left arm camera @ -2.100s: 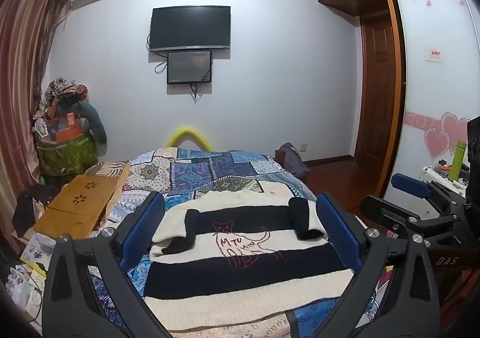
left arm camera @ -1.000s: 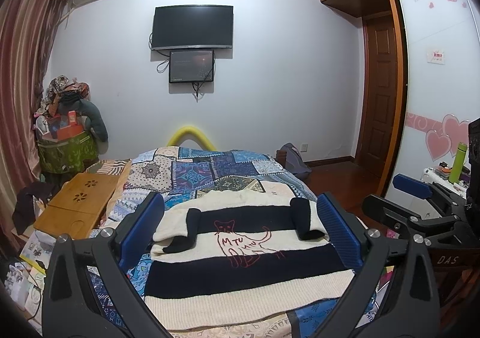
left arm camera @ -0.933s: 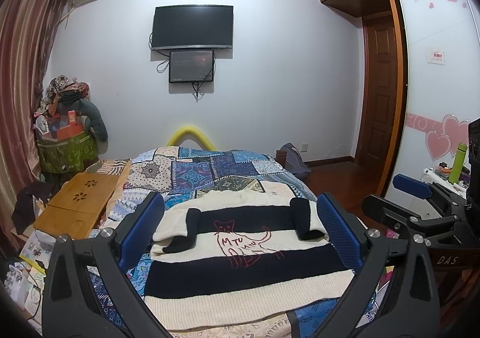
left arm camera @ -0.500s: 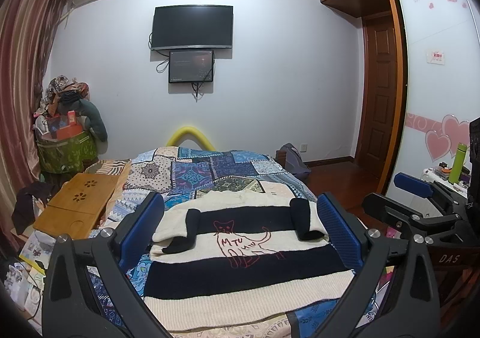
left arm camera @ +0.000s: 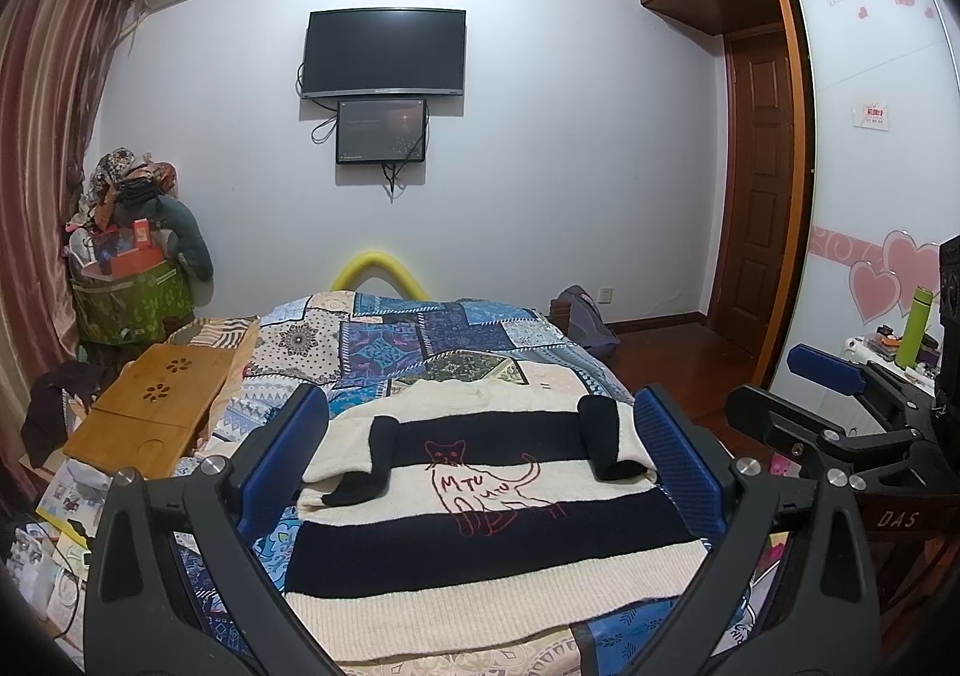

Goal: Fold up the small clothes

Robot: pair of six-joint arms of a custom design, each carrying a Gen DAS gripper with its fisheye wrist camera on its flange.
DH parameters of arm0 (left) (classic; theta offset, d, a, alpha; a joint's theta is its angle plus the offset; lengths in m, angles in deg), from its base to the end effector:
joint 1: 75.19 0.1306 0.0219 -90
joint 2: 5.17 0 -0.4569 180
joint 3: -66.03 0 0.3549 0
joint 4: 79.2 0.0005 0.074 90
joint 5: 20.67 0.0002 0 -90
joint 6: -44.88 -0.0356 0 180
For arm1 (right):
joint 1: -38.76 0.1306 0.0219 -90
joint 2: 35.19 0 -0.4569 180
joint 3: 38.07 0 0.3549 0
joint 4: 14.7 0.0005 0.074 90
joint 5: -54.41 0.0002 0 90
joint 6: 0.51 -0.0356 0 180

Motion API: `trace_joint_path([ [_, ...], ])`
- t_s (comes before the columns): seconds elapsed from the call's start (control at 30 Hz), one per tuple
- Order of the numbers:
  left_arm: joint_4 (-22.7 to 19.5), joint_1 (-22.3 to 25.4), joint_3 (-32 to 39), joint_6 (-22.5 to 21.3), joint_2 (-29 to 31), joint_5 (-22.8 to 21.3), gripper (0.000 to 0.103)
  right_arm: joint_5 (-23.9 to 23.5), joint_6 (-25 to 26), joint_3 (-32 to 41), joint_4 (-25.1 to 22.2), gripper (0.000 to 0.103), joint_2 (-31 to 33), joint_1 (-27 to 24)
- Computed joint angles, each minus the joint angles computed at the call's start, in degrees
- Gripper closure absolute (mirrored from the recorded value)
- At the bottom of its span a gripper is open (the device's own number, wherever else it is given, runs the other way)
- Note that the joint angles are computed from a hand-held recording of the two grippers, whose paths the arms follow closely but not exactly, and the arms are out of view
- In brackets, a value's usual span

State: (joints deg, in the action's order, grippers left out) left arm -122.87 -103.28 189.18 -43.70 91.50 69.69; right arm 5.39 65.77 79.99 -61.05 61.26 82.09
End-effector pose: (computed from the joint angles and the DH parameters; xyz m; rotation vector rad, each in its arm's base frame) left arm 0.4384 -0.2348 0.7101 0.4394 1.8347 -0.3600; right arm 0.3762 0.3221 0.6729 0.1205 1.8891 0.0775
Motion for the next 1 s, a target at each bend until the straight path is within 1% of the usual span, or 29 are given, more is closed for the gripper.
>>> trace_joint_path([
  [0.37, 0.55, 0.58, -0.50, 0.41, 0.64, 0.72, 0.001, -0.51, -0.58, 0.43, -0.92, 0.000, 0.28, -0.40],
  [0.53, -1.15, 1.83, 1.24, 2.16, 2.61, 1.67, 0.001, -1.84, -0.98, 1.62, -2.15, 0.000, 1.29, -1.47],
  [0.6, -2.70, 2.74, 3.02, 2.98, 4.22, 2.16, 0.001, -2.51, -0.87, 2.06, -2.44, 0.000, 1.84, -2.23],
  [0.73, -6.10, 4.97, 7.37, 3.01, 8.35, 2.59, 0.001, -4.22, -0.51, 2.64, -2.48, 0.000, 2.97, -4.26],
  [0.83, -10.49, 6.79, 13.00, 2.95, 12.77, 1.32, 0.001, -5.87, -0.22, 3.24, -2.37, 0.000, 4.16, -6.14],
  [0.93, -16.52, 8.77, 19.64, 3.01, 18.05, 0.40, 0.001, -7.82, 0.59, 4.09, -2.23, 0.000, 5.83, -8.53],
  [1.0, -22.19, 10.25, 25.40, 3.49, 22.35, 0.62, 0.001, -8.94, 1.23, 4.81, -2.61, 0.000, 7.09, -9.98],
])
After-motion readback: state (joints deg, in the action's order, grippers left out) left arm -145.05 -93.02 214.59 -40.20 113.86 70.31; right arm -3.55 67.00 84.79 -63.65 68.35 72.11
